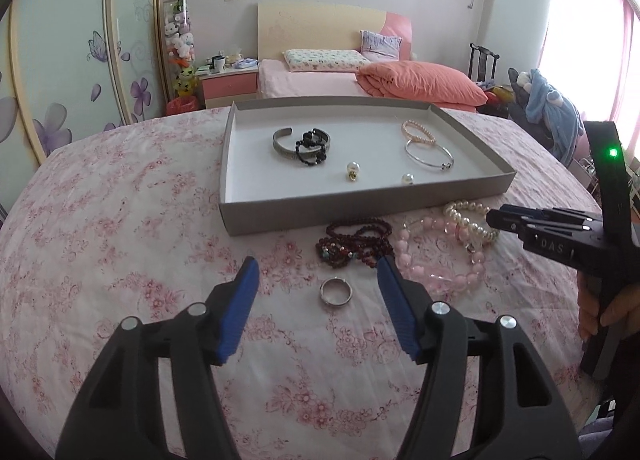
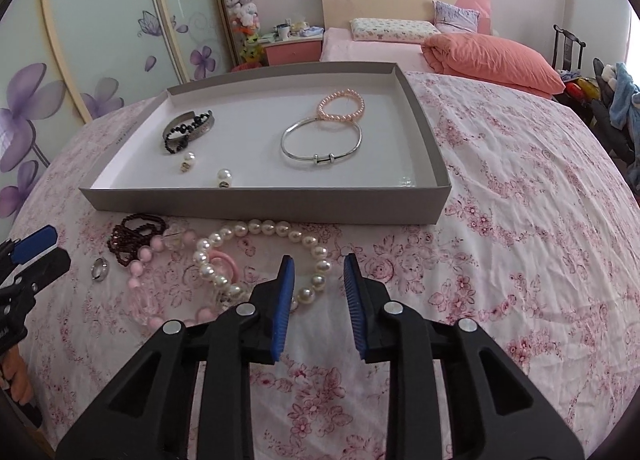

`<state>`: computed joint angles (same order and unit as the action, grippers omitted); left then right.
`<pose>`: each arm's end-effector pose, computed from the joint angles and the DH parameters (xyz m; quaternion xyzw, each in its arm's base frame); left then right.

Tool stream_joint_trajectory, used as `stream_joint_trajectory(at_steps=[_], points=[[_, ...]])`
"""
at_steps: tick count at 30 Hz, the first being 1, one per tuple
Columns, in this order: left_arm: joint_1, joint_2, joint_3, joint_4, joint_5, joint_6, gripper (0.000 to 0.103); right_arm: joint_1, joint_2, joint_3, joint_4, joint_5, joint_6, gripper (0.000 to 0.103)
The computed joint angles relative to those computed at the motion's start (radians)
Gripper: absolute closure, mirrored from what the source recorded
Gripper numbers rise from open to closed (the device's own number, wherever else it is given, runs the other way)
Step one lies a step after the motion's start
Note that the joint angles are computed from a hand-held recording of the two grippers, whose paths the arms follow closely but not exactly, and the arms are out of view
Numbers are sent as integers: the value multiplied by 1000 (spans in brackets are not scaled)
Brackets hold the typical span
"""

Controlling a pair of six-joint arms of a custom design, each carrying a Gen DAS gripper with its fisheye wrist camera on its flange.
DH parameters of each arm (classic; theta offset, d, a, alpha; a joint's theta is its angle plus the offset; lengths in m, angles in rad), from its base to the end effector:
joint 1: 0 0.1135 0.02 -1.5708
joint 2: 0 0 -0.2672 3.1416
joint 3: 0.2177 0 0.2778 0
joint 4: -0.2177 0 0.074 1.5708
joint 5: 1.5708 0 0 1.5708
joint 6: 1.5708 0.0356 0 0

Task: Organize jewelry
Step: 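Move the left tool to the silver ring while the right tool approaches the white pearl bracelet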

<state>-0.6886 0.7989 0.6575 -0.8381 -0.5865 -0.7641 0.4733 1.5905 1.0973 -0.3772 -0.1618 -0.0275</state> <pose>0.1425 -0.0918 0.2401 -0.1187 0.9119 0.0215 0.3922 0.3204 0.1705 0.2216 -0.2588 0.9002 0.1496 0.3167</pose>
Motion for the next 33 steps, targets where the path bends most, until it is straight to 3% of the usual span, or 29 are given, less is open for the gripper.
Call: stream_joint_trajectory(at_steps=[3,5,9,17,33], points=[[1,5,-4,-3,8,-8,42,7,19,14,-7,12,-7,80],[-5,13,-5,-5,7,-18,42,20,21,18,-10,46,-18,92],[-5,19,-5,-6,13,-19,42,18,23,23,-4,28,-4,93],[-7,46,-7,3,27,-9,42,-45,-155,-82,96,-98,40,93],[-11,105,12,2,45,-26,42,-89,-40,-60,11,21,46,92]])
